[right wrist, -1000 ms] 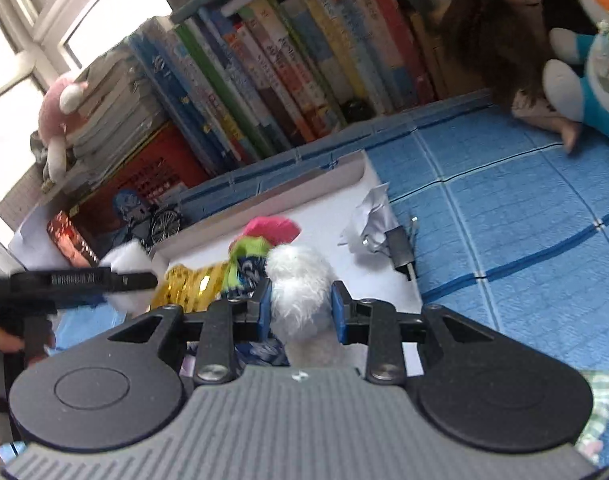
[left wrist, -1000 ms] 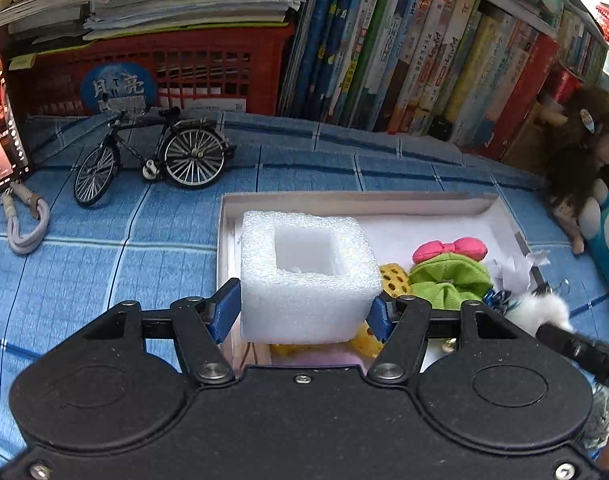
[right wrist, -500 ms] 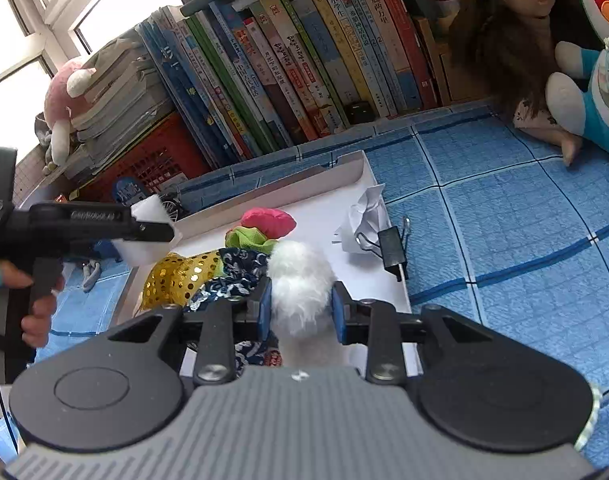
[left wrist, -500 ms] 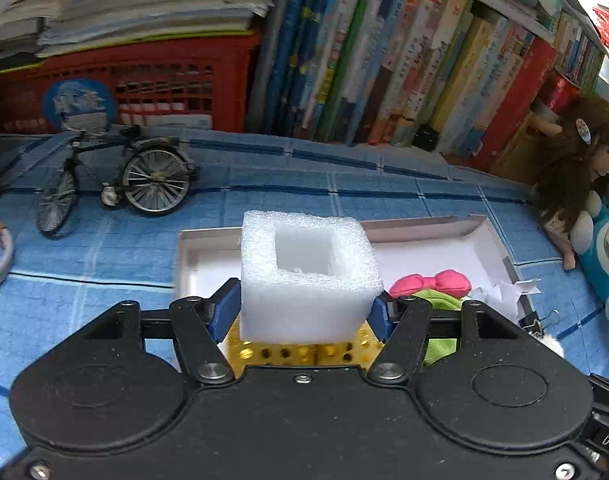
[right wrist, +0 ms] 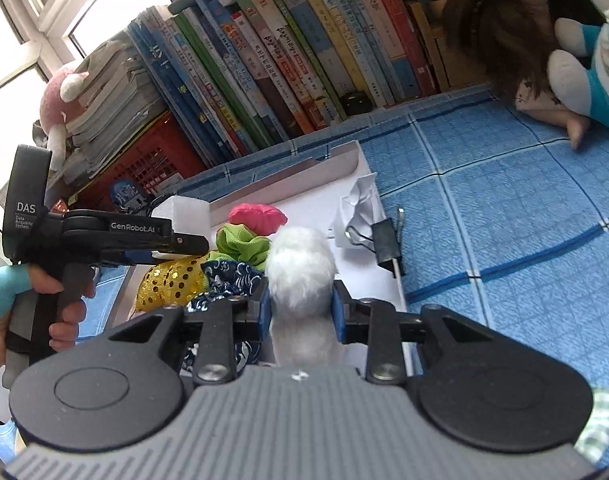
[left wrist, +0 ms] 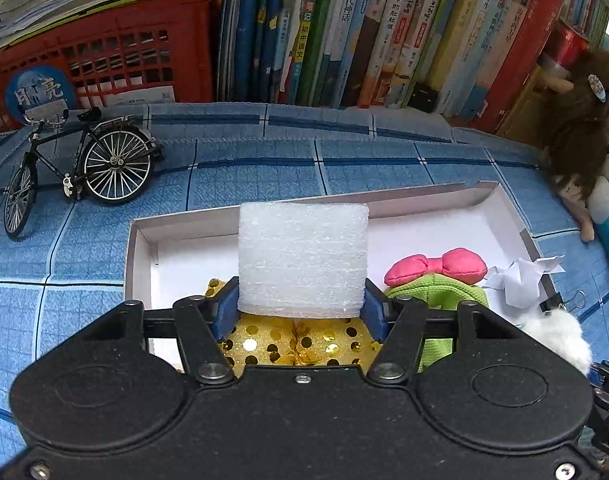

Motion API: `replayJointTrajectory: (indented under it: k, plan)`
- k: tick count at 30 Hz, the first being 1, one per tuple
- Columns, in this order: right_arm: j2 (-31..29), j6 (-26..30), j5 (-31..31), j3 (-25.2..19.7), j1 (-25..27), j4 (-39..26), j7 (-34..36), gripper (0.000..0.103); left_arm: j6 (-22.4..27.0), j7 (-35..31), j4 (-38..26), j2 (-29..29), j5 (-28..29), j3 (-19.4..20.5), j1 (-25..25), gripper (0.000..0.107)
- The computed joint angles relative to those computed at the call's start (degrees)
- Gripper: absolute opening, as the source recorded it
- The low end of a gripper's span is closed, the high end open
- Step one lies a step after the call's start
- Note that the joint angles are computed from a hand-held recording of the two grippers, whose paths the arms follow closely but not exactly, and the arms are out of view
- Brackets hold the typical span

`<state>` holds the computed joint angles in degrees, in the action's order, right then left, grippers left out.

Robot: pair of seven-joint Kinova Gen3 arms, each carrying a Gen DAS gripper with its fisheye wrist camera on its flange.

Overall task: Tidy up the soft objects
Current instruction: 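Open both grippers to drop the foam cube and fluffy plush in the tray, then move both grippers back toward the pink towel and cups on the table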

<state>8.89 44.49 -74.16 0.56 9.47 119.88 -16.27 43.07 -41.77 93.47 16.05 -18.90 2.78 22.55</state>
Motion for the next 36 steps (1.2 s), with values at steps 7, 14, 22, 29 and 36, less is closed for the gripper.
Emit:
replayJointTrajectory:
  k: [7, 14, 22, 29, 36]
  plan:
    - [0.94, 1.04, -1.95, -0.6, -0.07, 0.02, 0.16, 0.042, 0.27, 0.56, 0.25, -1.27, 1.13, 0.26, -0.23, 0.078]
    - [-1.85, -0.06, -2.52, 0.21, -0.38, 2.23, 2.64, 0.065, 0.17, 3.3, 2.68, -5.35, 0.69, 1.21, -0.38, 0.082]
    - [-6.24, 2.38, -2.74, 2.92, 0.16, 3.47, 2.33, 0.07, 2.75, 7.13, 4.91, -10.69, -3.39, 4.21, 0.92, 0.082]
    - [-12.11, 5.19, -3.67, 6.42, 1.2, 6.61, 7.18, 0.076, 4.43, 11.1, 7.77, -16.11, -7.76, 9.06, 2.58, 0.082]
    - [-18.38, 9.71, -3.88, 11.53, 2.72, 10.22, 12.58, 0.082, 2.94, 19.55, 12.94, -22.9, -12.43, 16.02, 3.7, 0.085]
